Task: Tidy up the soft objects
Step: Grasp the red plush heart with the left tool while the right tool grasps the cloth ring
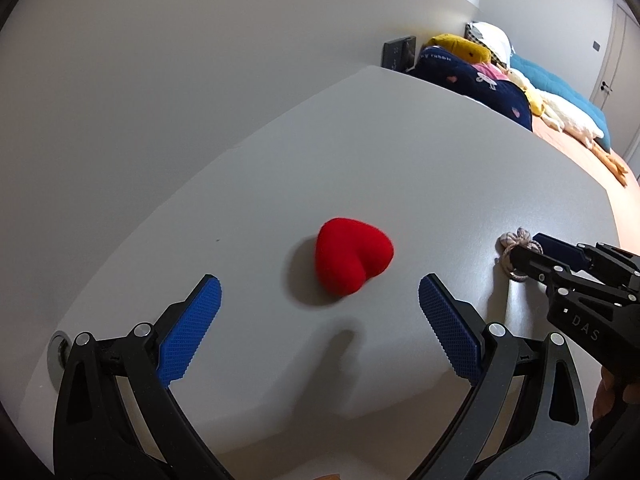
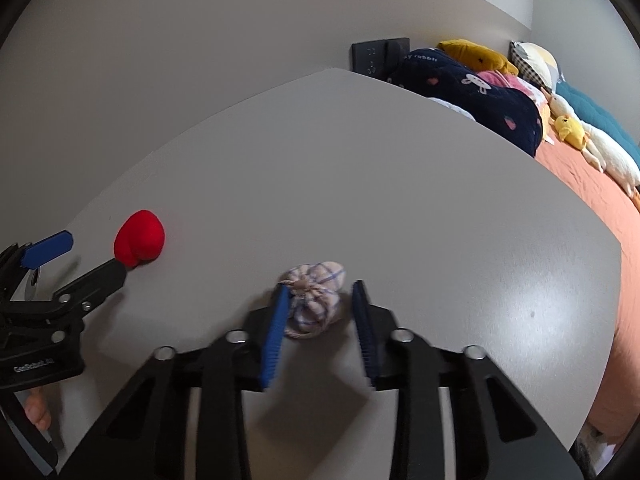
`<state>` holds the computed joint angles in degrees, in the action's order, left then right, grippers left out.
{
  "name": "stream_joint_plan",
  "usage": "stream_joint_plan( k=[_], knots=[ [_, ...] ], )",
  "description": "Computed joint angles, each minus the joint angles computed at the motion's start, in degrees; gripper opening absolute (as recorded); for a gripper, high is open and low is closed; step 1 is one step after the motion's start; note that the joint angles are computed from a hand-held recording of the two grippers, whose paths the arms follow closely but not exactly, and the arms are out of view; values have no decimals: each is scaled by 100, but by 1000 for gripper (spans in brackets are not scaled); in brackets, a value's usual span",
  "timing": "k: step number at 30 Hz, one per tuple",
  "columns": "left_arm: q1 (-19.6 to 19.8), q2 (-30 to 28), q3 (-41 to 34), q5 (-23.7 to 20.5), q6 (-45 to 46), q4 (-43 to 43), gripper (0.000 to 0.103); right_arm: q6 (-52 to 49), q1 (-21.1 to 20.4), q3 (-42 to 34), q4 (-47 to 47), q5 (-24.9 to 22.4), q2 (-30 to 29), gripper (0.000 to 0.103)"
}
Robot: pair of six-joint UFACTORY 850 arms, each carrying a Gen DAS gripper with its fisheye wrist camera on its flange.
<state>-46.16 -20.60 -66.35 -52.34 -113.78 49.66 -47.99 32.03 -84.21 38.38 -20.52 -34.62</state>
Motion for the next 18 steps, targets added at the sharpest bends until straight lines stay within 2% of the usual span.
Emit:
stream_joint_plan(
  k=[2, 5, 7, 9, 12, 14, 16, 18],
  knots=[
    [-6, -70, -61, -60, -5, 119, 92, -59, -2, -1, 39, 41, -2, 22],
    [12, -195, -184, -204, 252, 77, 80, -226, -26, 29, 197, 62, 19, 21],
    [76, -202, -178, -79, 282, 27, 70, -361, -52, 84, 333, 59, 67, 21],
    [147, -173, -127, 111, 235, 5, 67, -560, -96, 160, 544, 44, 136, 21],
    [192, -215, -158, 172, 270, -8, 66, -685, -160, 191, 671, 14, 180, 21],
    [218, -253, -194, 222, 355, -31, 61, -749, -203, 256, 722, 17, 241, 21],
    [243, -294, -227, 284, 454, -80, 48, -809, -246, 302, 786, 20, 288, 21],
    [253, -317, -236, 306, 396, -89, 48, -891, -287, 356, 868, 26, 345, 21]
  ],
)
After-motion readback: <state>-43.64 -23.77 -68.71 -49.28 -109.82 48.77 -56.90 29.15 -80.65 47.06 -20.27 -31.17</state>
